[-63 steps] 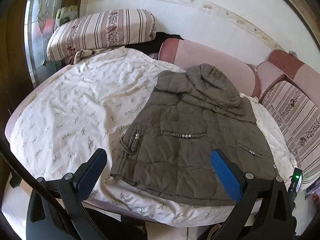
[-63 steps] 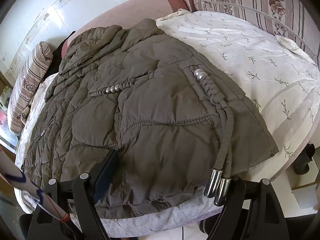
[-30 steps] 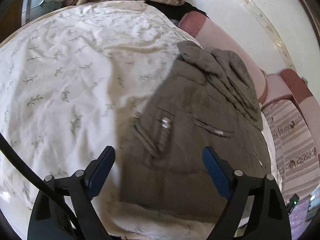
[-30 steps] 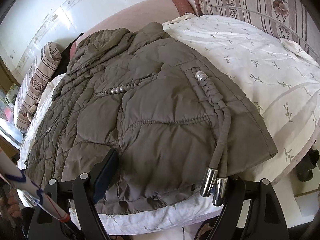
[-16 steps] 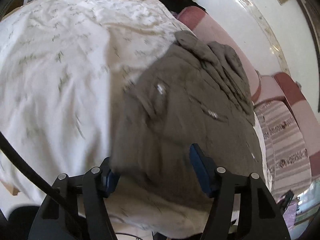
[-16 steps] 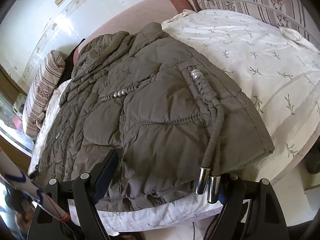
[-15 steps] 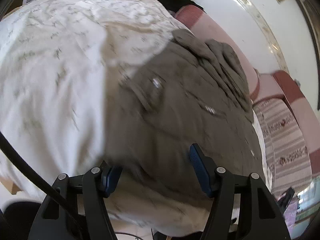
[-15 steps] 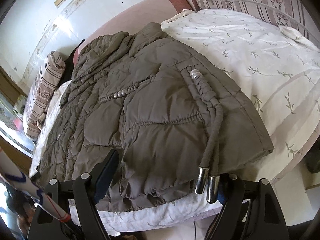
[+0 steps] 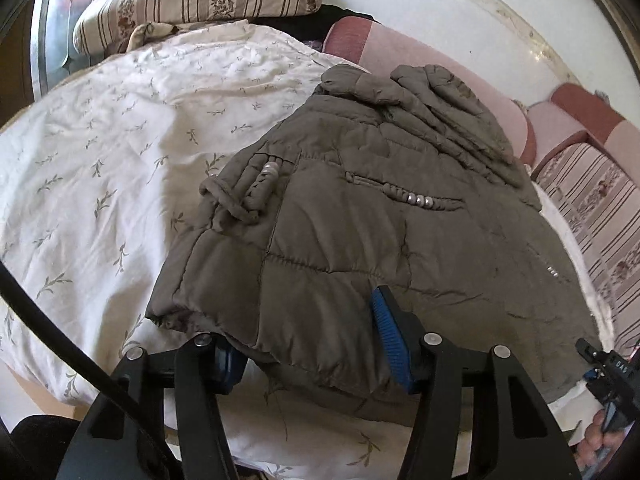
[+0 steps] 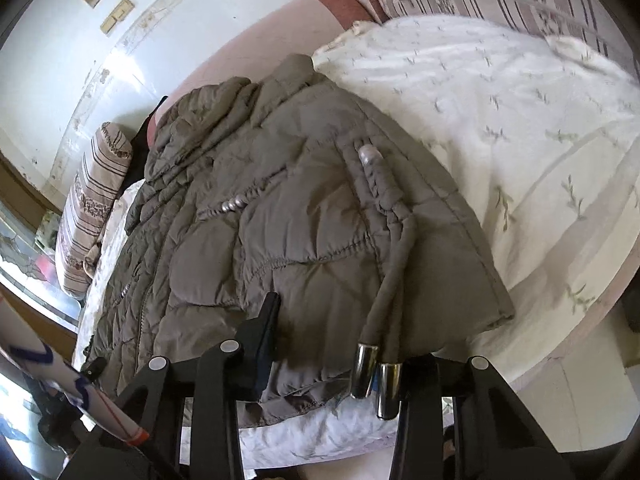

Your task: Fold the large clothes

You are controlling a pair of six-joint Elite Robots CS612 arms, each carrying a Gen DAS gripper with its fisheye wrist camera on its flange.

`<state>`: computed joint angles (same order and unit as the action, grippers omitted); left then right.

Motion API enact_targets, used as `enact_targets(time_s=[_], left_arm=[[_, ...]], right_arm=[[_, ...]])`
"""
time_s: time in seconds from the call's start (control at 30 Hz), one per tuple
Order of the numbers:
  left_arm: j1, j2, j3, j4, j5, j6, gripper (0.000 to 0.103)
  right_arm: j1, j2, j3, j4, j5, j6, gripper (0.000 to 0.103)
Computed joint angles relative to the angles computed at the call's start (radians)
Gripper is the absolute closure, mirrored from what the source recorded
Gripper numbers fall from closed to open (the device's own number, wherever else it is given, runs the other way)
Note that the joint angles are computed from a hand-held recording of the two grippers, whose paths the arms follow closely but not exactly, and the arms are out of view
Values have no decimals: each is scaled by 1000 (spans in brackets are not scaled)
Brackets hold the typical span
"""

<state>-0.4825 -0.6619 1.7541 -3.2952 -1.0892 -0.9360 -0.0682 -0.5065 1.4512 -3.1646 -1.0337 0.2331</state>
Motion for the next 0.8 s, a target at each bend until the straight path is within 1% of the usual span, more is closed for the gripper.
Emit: enact_targets(time_s=[0.17,0.27,0.37,0.43,0.5,0.57,0.63,0.8], left_arm=[[-4,2,-8,29,23,15,46],[-6,4,-14,44,34,23,43],[-6,4,-14,44,33,24,40],[-6,5,-18,52,33,28,36],[-9,5,-24,70,41,37,33],[-13,5,-30,94,51,50,29],[-18,6,-36,119,67,55,26],[-27,7,-46,171,105,61,20]], right_arm=[[-3,4,2,-14,16,-2,61],[-10,-1,13,-13,52,-14,61],[-17,1,19,-18,76,-1,59],[-18,4,17,-14,82,7,60],[-12,-3,21,-7,55,-20,63],[2,-12,28,-10,-3,-70,64],[9,-11,30,-27,-29,-76,64],[10,1,34,-88,-31,-76,62]])
